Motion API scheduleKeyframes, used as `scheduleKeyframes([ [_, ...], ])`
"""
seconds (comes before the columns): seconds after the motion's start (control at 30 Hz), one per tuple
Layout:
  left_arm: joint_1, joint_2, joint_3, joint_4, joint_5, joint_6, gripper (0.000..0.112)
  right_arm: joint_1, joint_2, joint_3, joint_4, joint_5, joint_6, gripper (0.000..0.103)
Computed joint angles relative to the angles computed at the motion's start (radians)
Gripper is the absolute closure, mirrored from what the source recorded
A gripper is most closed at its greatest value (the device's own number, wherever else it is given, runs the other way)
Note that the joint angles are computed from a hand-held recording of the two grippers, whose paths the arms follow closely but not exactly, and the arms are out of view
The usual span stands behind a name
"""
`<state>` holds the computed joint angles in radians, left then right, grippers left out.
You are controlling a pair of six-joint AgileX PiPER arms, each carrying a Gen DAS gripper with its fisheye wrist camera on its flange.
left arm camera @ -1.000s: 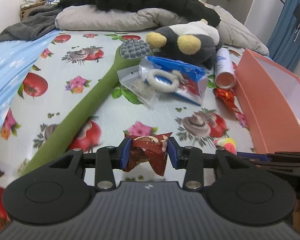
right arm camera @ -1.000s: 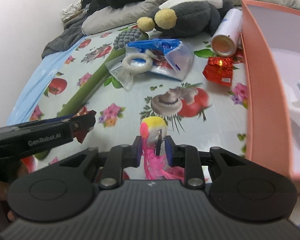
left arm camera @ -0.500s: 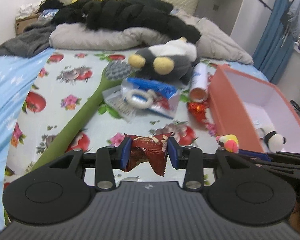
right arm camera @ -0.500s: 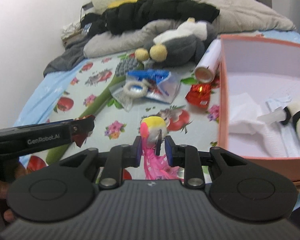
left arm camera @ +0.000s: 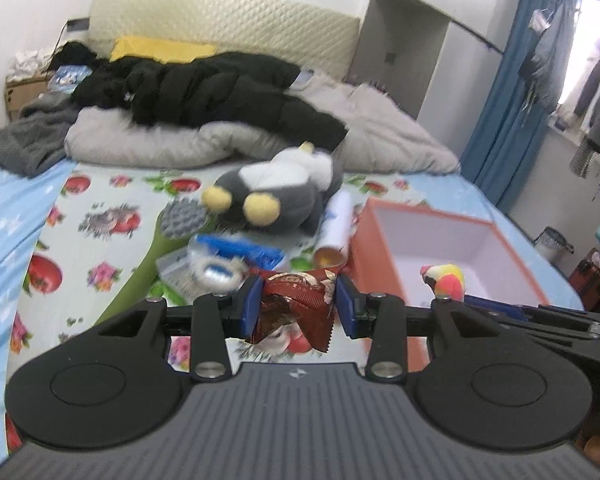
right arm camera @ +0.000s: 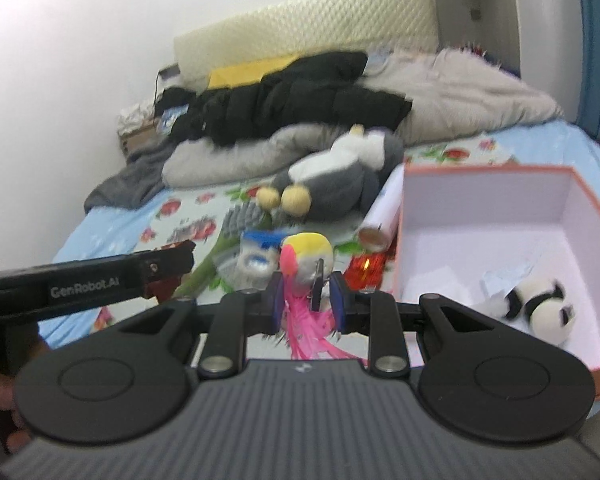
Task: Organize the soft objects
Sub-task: 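Carry the red wrapper with the left tool while the right tool carries the feather toy to the box, then open both tools to drop the wrapper and feather toy into the box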
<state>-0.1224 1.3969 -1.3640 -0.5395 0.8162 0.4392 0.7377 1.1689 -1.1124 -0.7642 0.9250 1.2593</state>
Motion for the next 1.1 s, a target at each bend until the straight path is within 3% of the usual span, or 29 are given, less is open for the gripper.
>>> scheduleKeyframes([
  [0.37, -0.127, 0.042, -0.195, 0.036, 0.031, -0.119, 0.067, -0.054, -0.08, -0.058, -0.058, 0.053, -0.071, 0.075],
  [0.53, -0.231, 0.089, -0.268, 0.099, 0.03, -0.201, 0.067, -0.152, -0.135, -0.039, -0.013, 0.031, -0.135, 0.075],
  [0.83, -0.437, 0.261, -0.414, 0.237, 0.019, -0.345, 0.067, -0.538, -0.207, 0.05, 0.277, -0.122, -0.431, 0.075],
  [1.1, -0.513, 0.446, -0.549, 0.298, 0.062, -0.397, 0.067, -0.814, -0.153, 0.121, 0.594, -0.214, -0.747, 0.075],
])
